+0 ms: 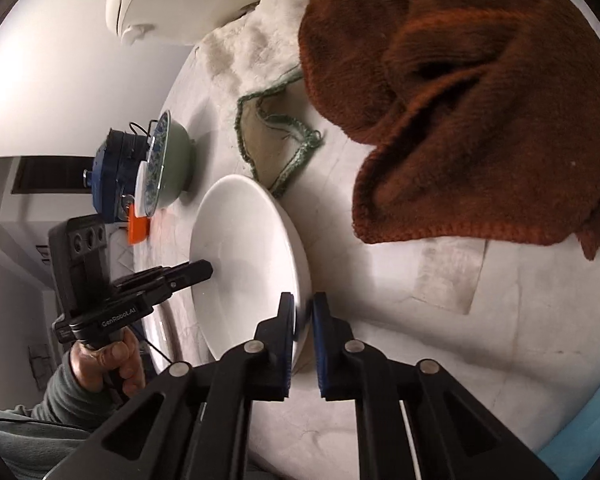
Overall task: Organize plates and bowls
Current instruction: 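Carry the small white plate with both tools toward the plate stack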
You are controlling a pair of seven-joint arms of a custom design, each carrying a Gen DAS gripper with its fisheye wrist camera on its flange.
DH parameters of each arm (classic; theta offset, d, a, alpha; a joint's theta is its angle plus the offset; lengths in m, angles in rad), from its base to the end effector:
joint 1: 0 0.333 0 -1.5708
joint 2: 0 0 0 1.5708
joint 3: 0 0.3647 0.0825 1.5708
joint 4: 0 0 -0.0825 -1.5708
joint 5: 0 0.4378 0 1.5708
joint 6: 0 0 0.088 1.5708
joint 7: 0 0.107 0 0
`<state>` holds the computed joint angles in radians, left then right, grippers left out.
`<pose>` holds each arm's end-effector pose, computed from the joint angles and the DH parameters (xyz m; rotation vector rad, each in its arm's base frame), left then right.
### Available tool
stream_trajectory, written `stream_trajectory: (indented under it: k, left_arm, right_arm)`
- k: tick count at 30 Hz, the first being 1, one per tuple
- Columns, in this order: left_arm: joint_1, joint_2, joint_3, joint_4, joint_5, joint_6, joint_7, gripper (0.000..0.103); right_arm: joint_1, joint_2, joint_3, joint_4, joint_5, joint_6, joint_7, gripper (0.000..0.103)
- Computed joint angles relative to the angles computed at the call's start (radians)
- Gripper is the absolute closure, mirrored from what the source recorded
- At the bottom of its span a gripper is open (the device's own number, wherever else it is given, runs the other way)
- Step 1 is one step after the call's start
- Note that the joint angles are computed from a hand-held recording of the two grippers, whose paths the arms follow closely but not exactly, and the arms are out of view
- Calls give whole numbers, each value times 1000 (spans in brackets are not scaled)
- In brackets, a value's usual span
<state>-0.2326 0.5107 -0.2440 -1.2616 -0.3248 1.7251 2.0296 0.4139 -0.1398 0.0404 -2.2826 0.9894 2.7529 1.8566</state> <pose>0.6974 -0.3434 0.5099 0.9789 -2.6008 0.4032 0.5243 0.2187 0.4854 -1.0469 2.1109 0.4334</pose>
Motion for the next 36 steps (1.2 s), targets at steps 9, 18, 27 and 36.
stream_trajectory:
  k: [9, 18, 27, 36]
  left_arm:
    - [-3, -13, 2, -19, 7, 9, -2, 98]
    - [1, -17, 1, -23, -2, 2, 0, 98]
    - [15, -53, 0, -32, -25, -8, 6, 98]
    - [72, -145, 13, -64, -97, -16, 1, 98]
  right_arm:
    - [-1, -2, 4, -3, 36, 20, -14, 92]
    - [-1, 1, 3, 1, 15, 15, 2, 92]
    - [-5, -5, 4, 15, -45, 3, 42, 92]
    - [-6, -5, 10, 115, -203, -76, 129, 92]
